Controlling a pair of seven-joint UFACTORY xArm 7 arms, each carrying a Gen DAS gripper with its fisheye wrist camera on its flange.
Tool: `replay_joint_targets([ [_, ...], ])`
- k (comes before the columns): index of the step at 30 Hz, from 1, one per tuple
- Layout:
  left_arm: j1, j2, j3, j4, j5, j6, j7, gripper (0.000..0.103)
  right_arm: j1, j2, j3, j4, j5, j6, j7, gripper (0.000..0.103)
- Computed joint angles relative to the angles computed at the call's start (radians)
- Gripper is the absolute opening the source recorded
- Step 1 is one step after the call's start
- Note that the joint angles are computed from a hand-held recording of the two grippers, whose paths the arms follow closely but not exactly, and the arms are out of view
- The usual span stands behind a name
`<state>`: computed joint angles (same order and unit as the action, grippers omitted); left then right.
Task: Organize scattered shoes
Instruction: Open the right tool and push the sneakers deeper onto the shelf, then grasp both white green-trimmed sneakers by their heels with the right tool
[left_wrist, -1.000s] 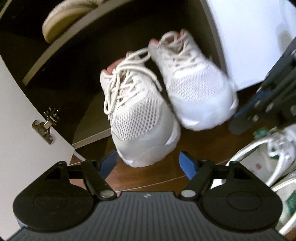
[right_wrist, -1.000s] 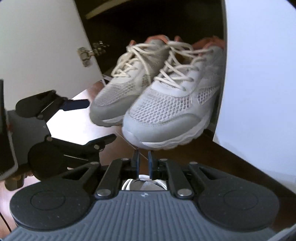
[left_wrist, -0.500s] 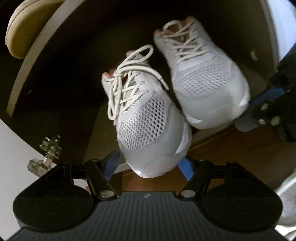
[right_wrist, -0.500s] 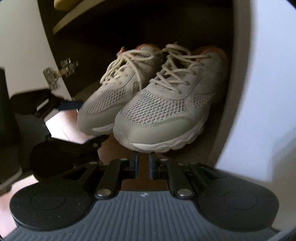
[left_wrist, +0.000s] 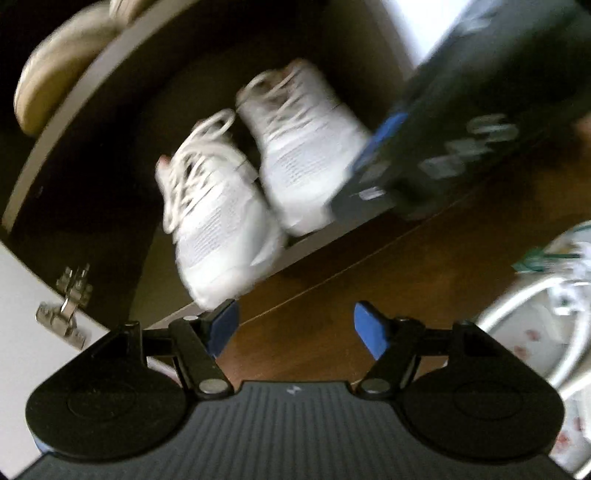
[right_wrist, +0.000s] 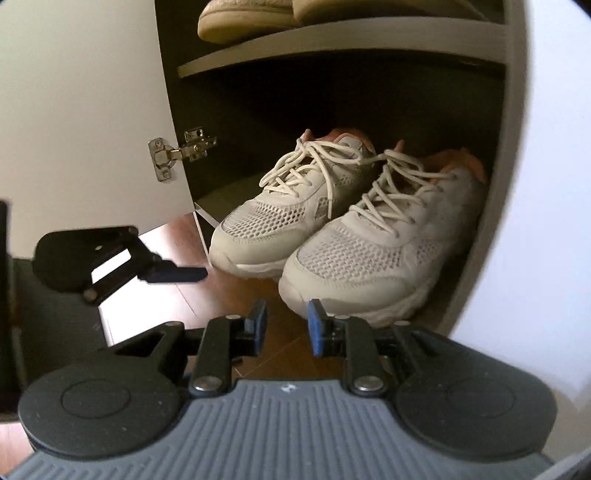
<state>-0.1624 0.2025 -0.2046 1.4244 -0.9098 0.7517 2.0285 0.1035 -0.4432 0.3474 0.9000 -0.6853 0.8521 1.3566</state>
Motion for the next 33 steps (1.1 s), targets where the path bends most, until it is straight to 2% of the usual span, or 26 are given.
replay_joint_targets([
  [6, -0.026, 0.09, -0.025, 0.108, 0.034, -0.08, -0.084, 0.072, -0.013, -0.004, -0.023, -0.02, -0.02, -0.033, -0.017, 0.018],
  [9, -0.014, 0.085, -0.046, 0.099, 0.039, -0.108, -0.075, 0.072, -0.018, -0.007, -0.034, -0.018, -0.008, -0.041, -0.043, 0.019],
  [11, 0.02, 0.05, -0.048, 0.069, 0.015, -0.048, -0.043, 0.071, -0.016, -0.019, -0.039, -0.016, 0.017, -0.029, -0.063, 0.022],
  [13, 0.065, 0.006, -0.03, 0.036, -0.012, 0.084, 0.036, 0.073, -0.001, -0.06, -0.048, -0.042, 0.055, -0.027, -0.089, 0.027],
  [15, 0.072, -0.024, -0.005, -0.002, -0.02, 0.135, 0.109, 0.074, 0.009, -0.101, -0.047, -0.07, 0.098, -0.026, -0.111, 0.03],
  [17, 0.05, -0.034, 0.01, -0.032, -0.013, 0.102, 0.139, 0.075, 0.031, -0.146, -0.046, -0.105, 0.162, -0.015, -0.139, 0.032],
  [20, 0.005, -0.004, 0.008, -0.025, 0.001, -0.003, 0.105, 0.073, 0.048, -0.176, -0.037, -0.13, 0.239, 0.004, -0.168, 0.033],
  [23, -0.017, 0.036, 0.002, 0.033, 0.044, -0.027, -0.005, 0.073, 0.086, -0.221, -0.047, -0.158, 0.329, 0.027, -0.217, 0.037],
  [27, -0.012, 0.038, -0.014, 0.028, 0.058, -0.072, -0.046, 0.073, 0.139, -0.268, -0.08, -0.204, 0.437, 0.023, -0.319, 0.042],
  [30, 0.027, -0.038, 0.011, -0.044, 0.073, 0.005, -0.048, 0.073, 0.2, -0.282, -0.126, -0.224, 0.533, 0.006, -0.458, 0.047],
  [33, 0.086, -0.137, 0.085, -0.115, 0.106, 0.21, -0.054, 0.074, 0.231, -0.251, -0.146, -0.211, 0.597, -0.03, -0.587, 0.049],
])
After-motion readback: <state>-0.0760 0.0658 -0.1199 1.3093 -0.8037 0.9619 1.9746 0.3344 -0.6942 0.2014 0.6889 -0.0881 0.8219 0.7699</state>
